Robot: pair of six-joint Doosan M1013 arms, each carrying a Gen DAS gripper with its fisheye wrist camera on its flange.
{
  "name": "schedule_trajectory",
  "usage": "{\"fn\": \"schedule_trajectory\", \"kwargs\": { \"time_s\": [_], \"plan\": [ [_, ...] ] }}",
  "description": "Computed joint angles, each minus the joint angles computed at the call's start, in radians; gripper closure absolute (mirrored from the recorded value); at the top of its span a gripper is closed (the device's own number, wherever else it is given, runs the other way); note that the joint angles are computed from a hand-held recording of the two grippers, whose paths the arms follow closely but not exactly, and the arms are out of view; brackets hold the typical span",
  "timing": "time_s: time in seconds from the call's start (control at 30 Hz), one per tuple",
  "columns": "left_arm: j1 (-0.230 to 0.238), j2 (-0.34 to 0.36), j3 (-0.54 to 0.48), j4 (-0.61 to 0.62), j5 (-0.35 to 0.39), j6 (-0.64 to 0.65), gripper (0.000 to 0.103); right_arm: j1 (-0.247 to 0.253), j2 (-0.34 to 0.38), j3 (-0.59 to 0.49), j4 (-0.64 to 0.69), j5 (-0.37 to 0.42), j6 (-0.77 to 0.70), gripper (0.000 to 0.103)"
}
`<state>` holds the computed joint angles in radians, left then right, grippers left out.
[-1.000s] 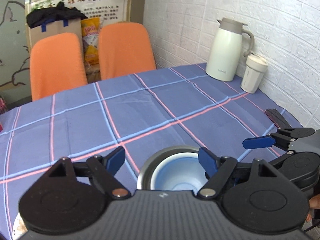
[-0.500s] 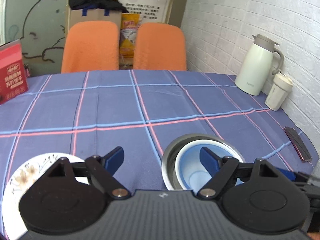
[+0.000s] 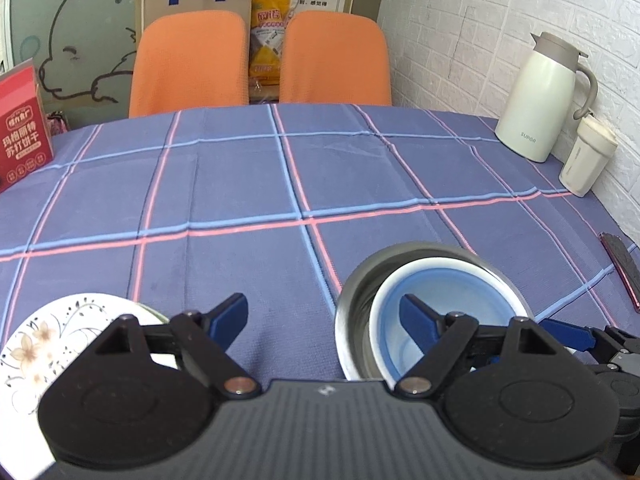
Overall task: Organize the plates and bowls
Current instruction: 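Carry the nested bowls with the left tool toward the table center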
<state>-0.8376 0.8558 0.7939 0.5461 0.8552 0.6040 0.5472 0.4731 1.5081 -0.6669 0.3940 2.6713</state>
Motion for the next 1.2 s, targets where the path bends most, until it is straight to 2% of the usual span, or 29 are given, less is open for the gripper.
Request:
{"fn": "schedule_trajectory", "kwargs": {
  "time_s": [0.2, 0.5, 0.6, 0.77, 0.83, 0.87, 0.97, 1.1, 1.2],
  "plan": [
    [0.009, 0.042, -0.076, -0.079, 0.043, 0.092, 0.021, 0.0, 0.013, -0.014, 0.027, 0.002, -0.038, 0.015],
    [0.036, 0.147, -0.272, -0.283, 0.192, 0.359, 0.021, 0.003, 0.022, -0.025, 0.046, 0.021, -0.084, 0.015],
    [0.046, 0.159, -0.297, -0.341, 0.213, 0.401, 0.021, 0.002, 0.021, -0.027, 0.108, 0.009, -0.162, 0.015],
    [0.049, 0.177, -0.338, -0.364, 0.245, 0.453, 0.021, 0.004, 0.016, -0.03, 0.207, 0.002, -0.285, 0.015],
    [0.048, 0.183, -0.348, -0.371, 0.247, 0.473, 0.021, -0.004, 0.015, -0.027, 0.304, -0.021, -0.351, 0.015],
    [0.049, 0.18, -0.342, -0.38, 0.238, 0.486, 0.025, -0.005, 0.016, -0.025, 0.324, -0.033, -0.363, 0.014],
    [0.053, 0.165, -0.319, -0.445, 0.206, 0.543, 0.047, 0.003, 0.024, -0.035, 0.304, -0.027, -0.355, 0.014],
    [0.058, 0.168, -0.33, -0.465, 0.221, 0.531, 0.054, 0.005, 0.027, -0.042, 0.384, -0.047, -0.427, 0.016],
    [0.059, 0.179, -0.358, -0.47, 0.244, 0.528, 0.055, 0.01, 0.028, -0.048, 0.377, -0.035, -0.402, 0.014]
  ]
}}
